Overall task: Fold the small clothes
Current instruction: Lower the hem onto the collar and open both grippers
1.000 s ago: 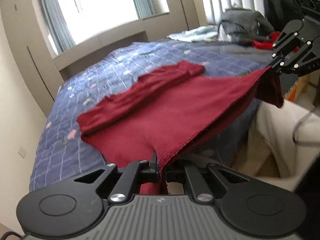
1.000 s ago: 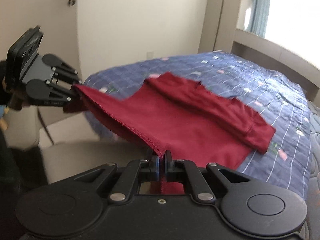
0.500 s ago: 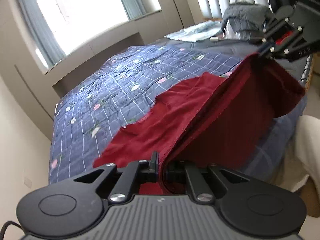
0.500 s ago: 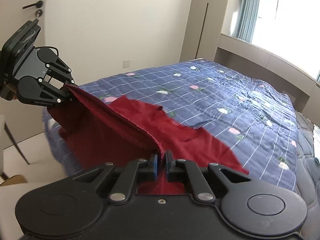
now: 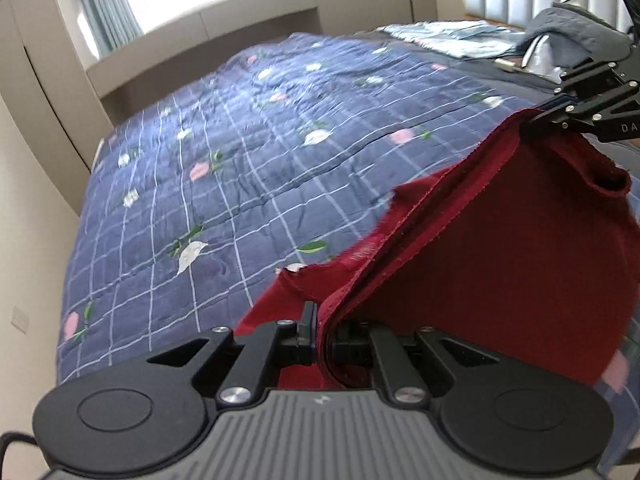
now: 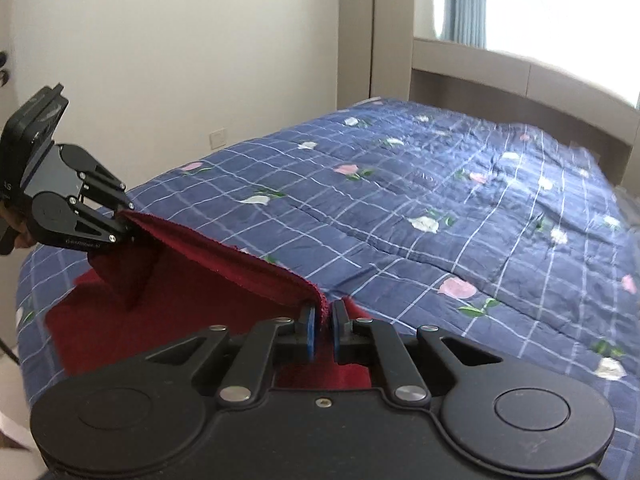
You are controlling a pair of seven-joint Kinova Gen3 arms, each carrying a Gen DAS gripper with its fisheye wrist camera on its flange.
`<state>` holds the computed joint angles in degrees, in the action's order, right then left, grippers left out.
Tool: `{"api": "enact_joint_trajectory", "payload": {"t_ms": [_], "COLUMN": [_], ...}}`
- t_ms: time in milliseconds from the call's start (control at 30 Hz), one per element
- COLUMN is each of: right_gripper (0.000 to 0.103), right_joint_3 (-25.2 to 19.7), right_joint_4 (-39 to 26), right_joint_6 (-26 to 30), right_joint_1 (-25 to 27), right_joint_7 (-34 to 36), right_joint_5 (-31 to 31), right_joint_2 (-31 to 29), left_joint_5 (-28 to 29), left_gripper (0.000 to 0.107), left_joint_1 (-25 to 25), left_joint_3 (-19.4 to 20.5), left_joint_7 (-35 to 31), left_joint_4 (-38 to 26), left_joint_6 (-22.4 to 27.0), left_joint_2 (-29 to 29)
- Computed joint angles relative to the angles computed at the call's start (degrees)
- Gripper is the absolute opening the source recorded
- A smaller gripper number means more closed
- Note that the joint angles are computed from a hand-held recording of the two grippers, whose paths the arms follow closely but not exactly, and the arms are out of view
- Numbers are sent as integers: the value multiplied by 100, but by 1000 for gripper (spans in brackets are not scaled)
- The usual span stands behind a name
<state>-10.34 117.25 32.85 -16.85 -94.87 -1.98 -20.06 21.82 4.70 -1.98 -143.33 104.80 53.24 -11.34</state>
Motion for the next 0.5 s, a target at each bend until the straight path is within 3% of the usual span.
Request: {"api": "enact_joint_trajectory", "payload": {"t_ms": [67,200,267,333,400,500], "right_gripper": [8,8,9,14,15,26], "right_joint_3": [253,550,545,569,631,438], "right_joint_4": [75,208,277,348,415,553], "right_joint_6": [-261,-604,-754,-890,-1007,-1206], "right_joint_1": [-95,-150,-60,13,59,321], "right_joint_7": [164,430,412,390,401,19], "right_joint_5": [-146,-460,-495,-540,-630,-434], "right_joint_2": [273,658,797,894,960,929], "left_joint_5": [-32,273,483,727,964,1235], "left_gripper": [9,26,45,81,91,93], "left_joint_1": [-48,-354,-593,-849,-1104,-1402], "left_joint_3": [40,25,74,117,140,191], "left_joint_7": [129,102,-79,-262,-397,-486], "left_joint_4": [-190,-712,-864,-960,-1062,-1239], "left_joint_6": [-24,479,658,815,992,1305], "left_joint_2": [390,1223,1520,1706,1873,2043]}}
